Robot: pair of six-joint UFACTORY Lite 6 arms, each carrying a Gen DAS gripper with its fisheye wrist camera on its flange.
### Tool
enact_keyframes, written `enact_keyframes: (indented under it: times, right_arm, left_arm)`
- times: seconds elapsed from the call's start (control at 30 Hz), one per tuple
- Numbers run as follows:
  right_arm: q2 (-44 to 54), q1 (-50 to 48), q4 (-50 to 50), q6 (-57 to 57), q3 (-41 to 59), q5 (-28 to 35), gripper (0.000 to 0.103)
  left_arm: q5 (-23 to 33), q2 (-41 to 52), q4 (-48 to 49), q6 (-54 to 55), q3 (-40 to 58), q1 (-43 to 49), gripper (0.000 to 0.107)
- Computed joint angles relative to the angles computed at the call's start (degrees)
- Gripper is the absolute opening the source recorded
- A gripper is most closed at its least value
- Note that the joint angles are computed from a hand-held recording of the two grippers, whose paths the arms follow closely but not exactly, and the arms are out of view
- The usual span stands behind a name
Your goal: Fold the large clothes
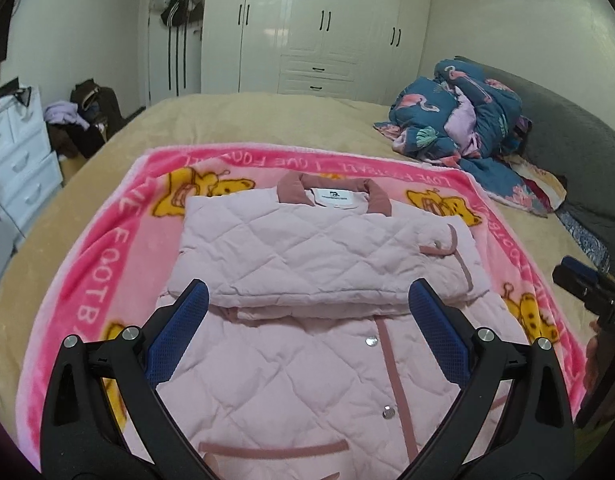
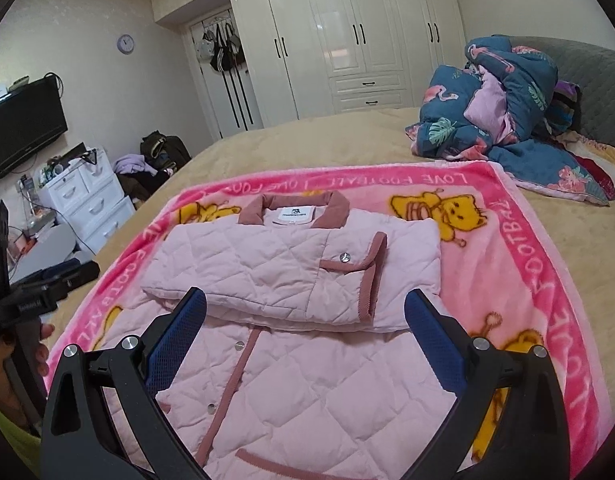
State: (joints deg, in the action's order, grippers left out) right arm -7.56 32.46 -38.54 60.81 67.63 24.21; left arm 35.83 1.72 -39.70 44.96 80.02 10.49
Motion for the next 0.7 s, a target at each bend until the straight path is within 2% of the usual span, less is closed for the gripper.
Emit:
enact_keyframes:
  times: [0.23,0.7]
  right_arm:
    - [-5.2,3.57,-2.08,2.51,-3.4,2.6,0.099]
    - [-16.02,12.6,-4.62,5.94,-11.69,10.14,0.099]
  left_arm:
    - [1.57,-9.13,-2.1,1.02,-8.02,0.8,0.094]
    - [7.08,-20.23,-2.41,0.94,-15.84,6.36,0.094]
